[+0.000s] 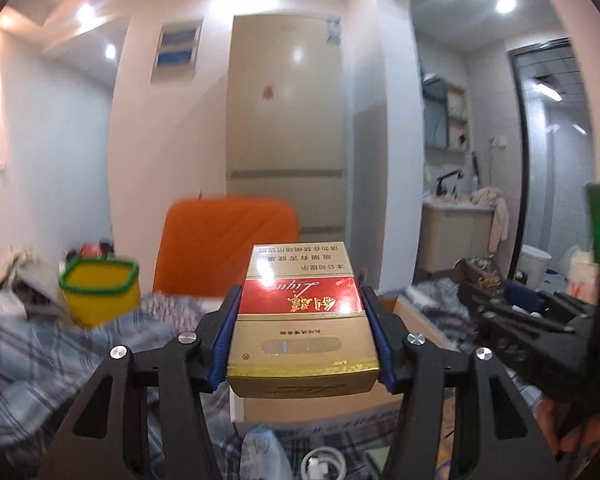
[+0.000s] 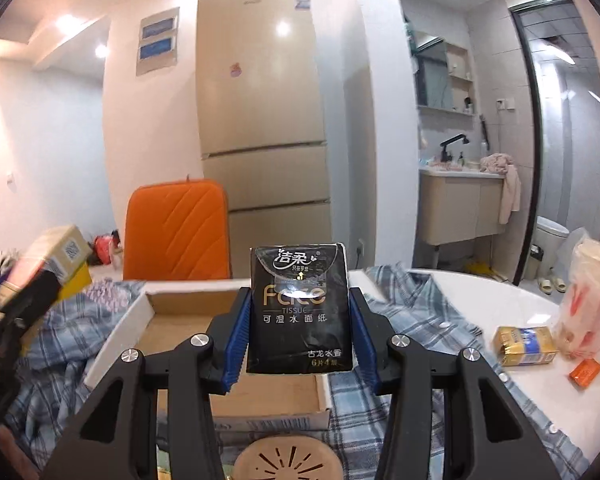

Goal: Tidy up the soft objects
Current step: 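Lower both held packs into the cardboard box and open both grippers, then withdraw both grippers from the box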

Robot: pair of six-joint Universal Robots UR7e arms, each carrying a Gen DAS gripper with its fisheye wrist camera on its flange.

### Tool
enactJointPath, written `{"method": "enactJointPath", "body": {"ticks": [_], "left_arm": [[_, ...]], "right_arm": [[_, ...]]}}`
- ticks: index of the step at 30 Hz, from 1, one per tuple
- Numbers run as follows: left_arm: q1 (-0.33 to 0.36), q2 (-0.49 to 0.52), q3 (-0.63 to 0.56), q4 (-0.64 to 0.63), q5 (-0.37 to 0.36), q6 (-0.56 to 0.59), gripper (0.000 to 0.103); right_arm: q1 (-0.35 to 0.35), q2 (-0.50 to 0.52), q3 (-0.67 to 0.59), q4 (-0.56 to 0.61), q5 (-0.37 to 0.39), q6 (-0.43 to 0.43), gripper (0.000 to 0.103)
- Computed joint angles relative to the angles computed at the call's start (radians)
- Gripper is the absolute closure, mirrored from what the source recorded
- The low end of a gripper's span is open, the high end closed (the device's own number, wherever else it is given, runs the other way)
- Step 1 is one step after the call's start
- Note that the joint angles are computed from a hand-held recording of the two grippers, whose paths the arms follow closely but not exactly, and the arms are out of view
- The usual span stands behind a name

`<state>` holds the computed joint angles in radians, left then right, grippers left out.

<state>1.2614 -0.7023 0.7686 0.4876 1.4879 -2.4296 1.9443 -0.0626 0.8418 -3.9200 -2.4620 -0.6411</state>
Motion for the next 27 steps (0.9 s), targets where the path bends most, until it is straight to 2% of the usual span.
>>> {"method": "enactJointPath", "body": {"ticks": [3, 6, 9, 11, 13, 16, 18, 21, 22, 23, 25, 27], "left_arm": [[0.011, 0.058, -0.122, 0.108, 0.003, -0.055, 0.048], [0.007, 0.095, -0.183, 0.159, -0.043, -0.063, 0.048], [-0.002, 0.134, -0.237, 0.215, -0.094, -0.072, 0.048], [-0.004, 0.190, -0.334, 0.298, -0.118, -0.081, 0.048], [-0.008, 0.240, -0.418, 0.361, -0.146, -0.089, 0.048], [-0.010, 0.302, -0.529, 0.444, -0.172, -0.100, 0.048], [-0.011, 0.311, -0.546, 0.456, -0.180, -0.109, 0.047], [-0.010, 0.289, -0.504, 0.424, -0.186, -0.114, 0.038], [-0.010, 0.288, -0.502, 0.421, -0.185, -0.112, 0.031], [-0.012, 0.280, -0.482, 0.407, -0.193, -0.108, 0.021], [-0.014, 0.265, -0.451, 0.383, -0.198, -0.098, 0.016], [-0.014, 0.243, -0.408, 0.349, -0.198, -0.092, 0.014]], "right_arm": [[-0.006, -0.005, 0.012, 0.018, 0.021, 0.012, 0.054], [-0.013, -0.012, 0.022, 0.098, 0.016, 0.049, 0.054], [-0.015, 0.003, -0.014, 0.189, -0.020, 0.064, 0.054], [-0.016, 0.007, -0.022, 0.221, -0.033, 0.068, 0.054], [-0.021, -0.002, -0.007, 0.254, -0.038, 0.092, 0.054], [-0.032, -0.028, 0.029, 0.328, -0.041, 0.171, 0.054], [-0.040, -0.042, 0.047, 0.380, -0.044, 0.225, 0.054], [-0.048, -0.053, 0.056, 0.440, -0.047, 0.275, 0.053], [-0.049, -0.056, 0.062, 0.441, -0.040, 0.278, 0.052], [-0.049, -0.056, 0.063, 0.436, -0.039, 0.273, 0.045], [-0.047, -0.049, 0.054, 0.411, -0.042, 0.249, 0.036], [-0.045, -0.050, 0.056, 0.397, -0.041, 0.240, 0.036]]}}
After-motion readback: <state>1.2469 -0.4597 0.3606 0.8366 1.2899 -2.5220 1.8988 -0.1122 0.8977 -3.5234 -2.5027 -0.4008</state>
